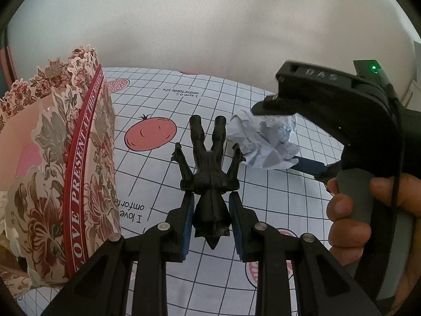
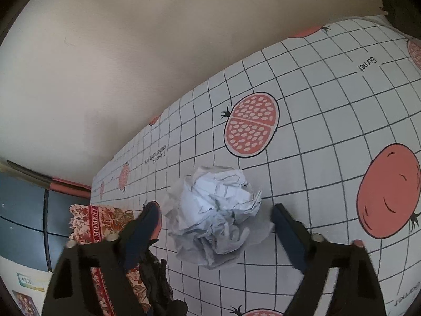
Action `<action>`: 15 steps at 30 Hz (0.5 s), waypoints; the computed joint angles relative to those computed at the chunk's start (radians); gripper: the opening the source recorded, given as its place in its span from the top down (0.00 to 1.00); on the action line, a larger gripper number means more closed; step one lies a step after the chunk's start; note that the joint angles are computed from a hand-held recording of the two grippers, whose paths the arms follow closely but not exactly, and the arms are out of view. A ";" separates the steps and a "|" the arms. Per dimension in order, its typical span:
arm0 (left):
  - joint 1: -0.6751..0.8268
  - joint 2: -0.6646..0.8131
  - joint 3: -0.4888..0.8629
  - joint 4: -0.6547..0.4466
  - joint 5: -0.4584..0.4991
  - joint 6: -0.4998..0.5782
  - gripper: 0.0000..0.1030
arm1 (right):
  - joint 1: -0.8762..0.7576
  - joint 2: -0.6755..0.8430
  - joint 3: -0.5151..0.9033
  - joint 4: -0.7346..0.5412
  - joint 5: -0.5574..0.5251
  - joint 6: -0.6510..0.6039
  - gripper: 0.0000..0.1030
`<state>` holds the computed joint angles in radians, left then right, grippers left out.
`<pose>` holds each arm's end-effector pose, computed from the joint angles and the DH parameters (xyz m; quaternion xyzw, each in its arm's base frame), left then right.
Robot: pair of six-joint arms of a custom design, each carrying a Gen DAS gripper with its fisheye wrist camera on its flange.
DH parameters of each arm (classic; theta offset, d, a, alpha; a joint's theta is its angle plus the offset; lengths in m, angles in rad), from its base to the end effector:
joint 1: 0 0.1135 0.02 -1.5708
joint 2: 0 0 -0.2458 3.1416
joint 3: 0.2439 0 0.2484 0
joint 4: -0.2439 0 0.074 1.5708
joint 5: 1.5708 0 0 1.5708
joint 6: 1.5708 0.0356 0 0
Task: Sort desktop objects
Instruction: 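Lower the right tool onto the crumpled paper ball and close it, then lift and carry the black figure and paper ball over the pink box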
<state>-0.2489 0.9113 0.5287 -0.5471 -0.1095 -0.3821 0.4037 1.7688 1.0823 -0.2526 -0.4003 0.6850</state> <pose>0.1762 -0.0408 0.1857 -0.0803 0.9444 -0.0483 0.3152 0.3218 0.1526 0.1619 0.0695 0.9310 0.3193 0.1626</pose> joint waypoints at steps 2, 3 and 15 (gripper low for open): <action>-0.005 -0.001 0.000 -0.002 -0.004 -0.003 0.73 | 0.005 0.005 0.010 -0.012 0.011 -0.011 0.24; -0.005 0.000 0.000 -0.001 -0.005 -0.004 0.73 | 0.005 0.010 0.013 -0.013 0.006 -0.013 0.28; -0.017 0.006 -0.002 -0.005 -0.007 -0.014 0.73 | -0.009 -0.023 -0.031 0.007 -0.018 -0.009 0.41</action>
<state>-0.2658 0.9173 0.5270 -0.5522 -0.1165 -0.3966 0.3943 1.7459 1.0517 -0.2457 -0.4186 0.6760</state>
